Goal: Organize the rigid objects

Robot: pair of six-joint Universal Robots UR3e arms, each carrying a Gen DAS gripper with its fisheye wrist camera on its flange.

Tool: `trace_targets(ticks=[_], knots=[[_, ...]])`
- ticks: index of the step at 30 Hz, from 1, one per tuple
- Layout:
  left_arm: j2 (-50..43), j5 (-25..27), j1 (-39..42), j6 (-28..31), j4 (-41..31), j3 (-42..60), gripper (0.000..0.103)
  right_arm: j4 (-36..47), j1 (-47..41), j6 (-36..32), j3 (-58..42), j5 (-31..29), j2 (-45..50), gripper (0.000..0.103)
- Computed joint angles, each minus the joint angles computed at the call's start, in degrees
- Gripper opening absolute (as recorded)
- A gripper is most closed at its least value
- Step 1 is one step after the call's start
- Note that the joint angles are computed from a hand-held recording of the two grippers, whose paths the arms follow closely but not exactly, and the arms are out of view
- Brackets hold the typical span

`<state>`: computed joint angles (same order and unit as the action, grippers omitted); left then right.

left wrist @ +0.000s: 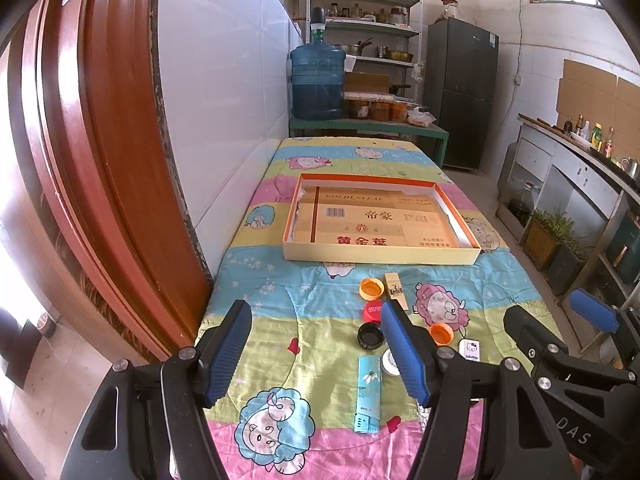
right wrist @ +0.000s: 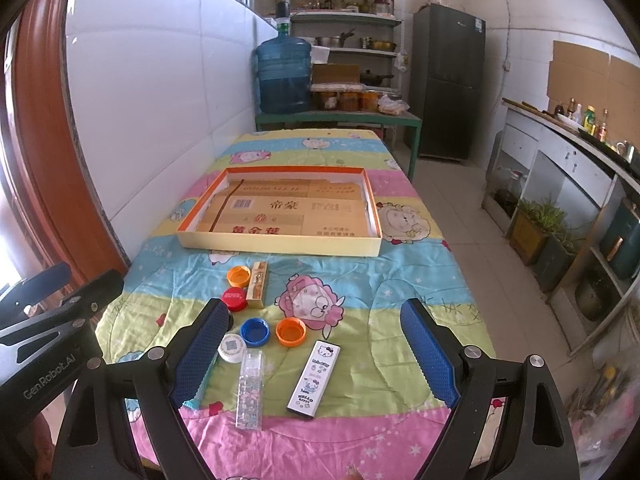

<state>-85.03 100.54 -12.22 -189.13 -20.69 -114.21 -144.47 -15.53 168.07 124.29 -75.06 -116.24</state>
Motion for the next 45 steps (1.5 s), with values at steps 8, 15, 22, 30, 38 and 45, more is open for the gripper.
trace_targets(ticks=[8, 15, 22, 30, 38, 45], knots=[[-0.1, -0.6, 0.6, 0.2, 0.1, -0.2, 0.067, -1.2, 0.9, 0.6, 0.0, -0.8, 1.5, 0.089], [-0.1, -0.5, 0.5, 0.1, 0.1, -0.2, 0.067, -1.0, 0.6, 0.4, 0.1, -0.5, 1.3, 0.089], [-0.1, -0.8, 0.7, 0.2, 0.1, -0.4, 0.067, -1.5, 0.9, 0.6, 0.2, -0.8, 1.6, 0.089], [-1.1, -0.6, 0.2, 0.1, 0.9, -0.5, 0.068, -2.1, 0.4, 0.5, 1.2, -0.5, 1.7, 0.089], [-1.8, -0.7, -0.1, -0.1, 1.5, -0.7, 0.067, -2.2, 0.2, 0.5, 1.5, -0.5, 1.7, 0.089], [-2.7, -1.7, 0.4, 0.0, 1.2, -0.5, 0.067, -1.9, -0.2, 0.4, 2.1, -0.6, 1.6, 0.089]])
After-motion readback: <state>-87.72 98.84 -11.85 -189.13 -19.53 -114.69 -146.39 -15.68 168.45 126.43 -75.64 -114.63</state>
